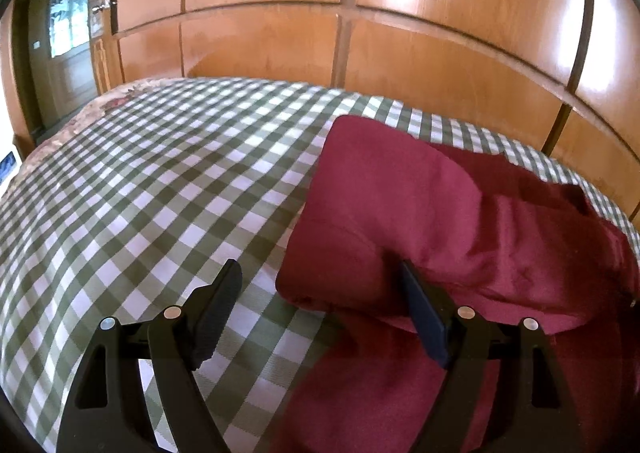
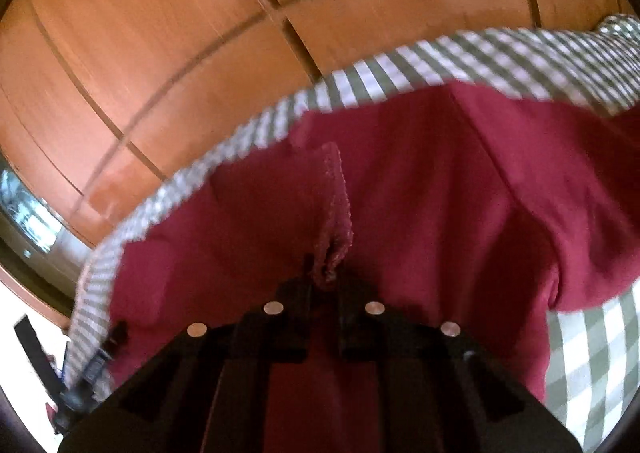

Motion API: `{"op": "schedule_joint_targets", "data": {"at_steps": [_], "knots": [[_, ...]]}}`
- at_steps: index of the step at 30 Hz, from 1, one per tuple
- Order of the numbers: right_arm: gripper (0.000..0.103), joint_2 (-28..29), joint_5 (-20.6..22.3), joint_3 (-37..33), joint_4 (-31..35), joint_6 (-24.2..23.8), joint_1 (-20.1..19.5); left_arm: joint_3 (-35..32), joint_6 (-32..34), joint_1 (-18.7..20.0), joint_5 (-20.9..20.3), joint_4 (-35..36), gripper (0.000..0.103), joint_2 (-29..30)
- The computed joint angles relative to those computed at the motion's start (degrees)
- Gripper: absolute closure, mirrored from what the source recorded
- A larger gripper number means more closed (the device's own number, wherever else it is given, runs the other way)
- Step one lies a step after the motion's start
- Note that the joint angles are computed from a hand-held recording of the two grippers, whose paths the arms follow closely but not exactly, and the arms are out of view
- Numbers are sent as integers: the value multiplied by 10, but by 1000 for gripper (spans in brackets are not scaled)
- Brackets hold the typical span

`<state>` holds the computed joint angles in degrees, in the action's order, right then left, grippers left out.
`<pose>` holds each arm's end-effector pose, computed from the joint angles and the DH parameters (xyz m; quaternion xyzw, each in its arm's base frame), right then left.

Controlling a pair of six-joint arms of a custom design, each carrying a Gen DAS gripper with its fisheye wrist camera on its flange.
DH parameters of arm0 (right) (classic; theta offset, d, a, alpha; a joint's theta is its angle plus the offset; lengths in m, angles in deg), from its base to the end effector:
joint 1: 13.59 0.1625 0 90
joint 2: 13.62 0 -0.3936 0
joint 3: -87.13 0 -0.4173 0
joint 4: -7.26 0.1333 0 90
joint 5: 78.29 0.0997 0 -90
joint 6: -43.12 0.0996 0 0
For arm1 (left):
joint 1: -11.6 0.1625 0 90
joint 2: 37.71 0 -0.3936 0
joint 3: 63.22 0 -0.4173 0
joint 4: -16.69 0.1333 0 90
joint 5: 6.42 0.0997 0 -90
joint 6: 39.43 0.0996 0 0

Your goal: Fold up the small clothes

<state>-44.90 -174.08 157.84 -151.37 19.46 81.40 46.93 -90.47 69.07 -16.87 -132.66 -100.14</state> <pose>0.1919 -0.7804 0.0640 0.2268 -0.9396 0.2405 0.0891 -0.1084 -0.6000 0.2051 -0.1869 0.7442 -0.4822 0.4227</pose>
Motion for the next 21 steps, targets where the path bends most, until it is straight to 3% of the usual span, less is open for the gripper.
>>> {"op": "schedule_joint_targets", "data": {"at_steps": [2,4,7,10,12,14,17,21], "knots": [[87,-1,18,1,5,2,-6,-10,-40,9,-24,62,23,-9],[62,-9,53,11,9,-7,-12,-9,-40,10,-25,60,23,-9],[37,-30,91,44,-6,-34,-16,-4,-37,10,-25,49,19,-9],[33,-59,129,89,-29,-48,-25,1,-23,9,-24,25,14,-9],[31,-80,154,119,-56,-33,-35,0,-26,9,-24,30,13,-10],[16,-101,152,151,-110,8,-44,1,-26,8,-25,30,13,-11],[16,-125,165,178,-150,74,-63,1,-29,8,-25,33,13,-12],[15,-140,127,183,-192,155,-79,0,-31,9,-26,36,9,-12]]}}
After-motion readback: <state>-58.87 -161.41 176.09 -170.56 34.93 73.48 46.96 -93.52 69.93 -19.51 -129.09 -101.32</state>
